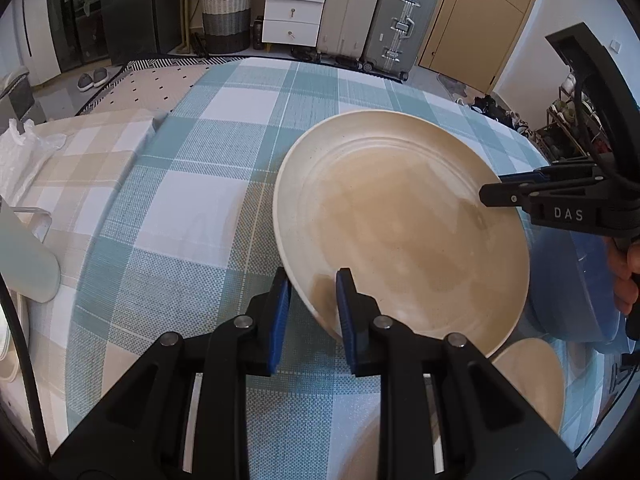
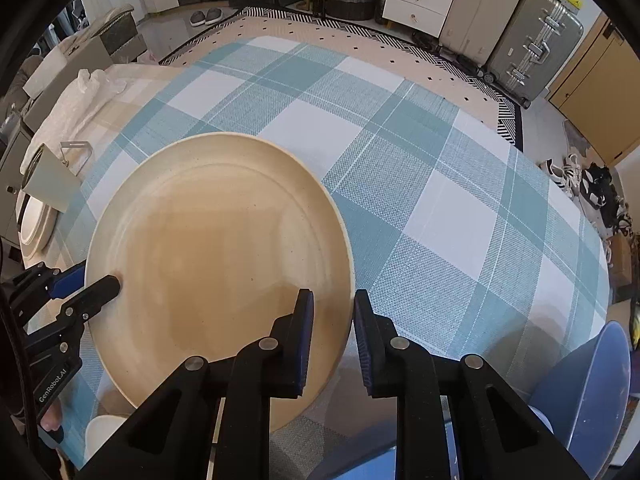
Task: Organize plates and bowls
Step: 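Carry the held cream plate with both grippers over the stacked cream plates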
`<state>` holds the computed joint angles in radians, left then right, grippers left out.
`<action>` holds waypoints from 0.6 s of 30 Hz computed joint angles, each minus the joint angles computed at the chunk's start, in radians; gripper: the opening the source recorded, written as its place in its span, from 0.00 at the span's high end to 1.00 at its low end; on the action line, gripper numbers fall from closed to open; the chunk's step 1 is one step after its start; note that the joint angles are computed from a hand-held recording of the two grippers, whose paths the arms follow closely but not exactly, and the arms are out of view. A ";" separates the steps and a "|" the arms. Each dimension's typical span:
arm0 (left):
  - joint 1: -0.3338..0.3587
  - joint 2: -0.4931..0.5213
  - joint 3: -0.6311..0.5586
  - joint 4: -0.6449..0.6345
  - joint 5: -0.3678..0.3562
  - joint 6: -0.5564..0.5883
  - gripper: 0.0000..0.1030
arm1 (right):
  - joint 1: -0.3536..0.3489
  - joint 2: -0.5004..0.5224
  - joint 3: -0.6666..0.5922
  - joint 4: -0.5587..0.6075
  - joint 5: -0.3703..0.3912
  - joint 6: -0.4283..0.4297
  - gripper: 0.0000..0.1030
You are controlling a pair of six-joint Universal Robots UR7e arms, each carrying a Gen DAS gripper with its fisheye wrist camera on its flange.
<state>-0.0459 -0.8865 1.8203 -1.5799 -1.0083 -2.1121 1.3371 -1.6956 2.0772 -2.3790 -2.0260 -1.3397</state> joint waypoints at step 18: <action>-0.076 0.007 -0.097 0.146 0.016 -0.077 0.81 | -0.006 -0.156 -0.014 0.154 0.098 -0.004 0.80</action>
<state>-0.1220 -0.8796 1.7229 -1.4340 -0.9928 -2.1895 1.3307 -1.8515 2.0629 -2.2246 -1.9276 -1.3438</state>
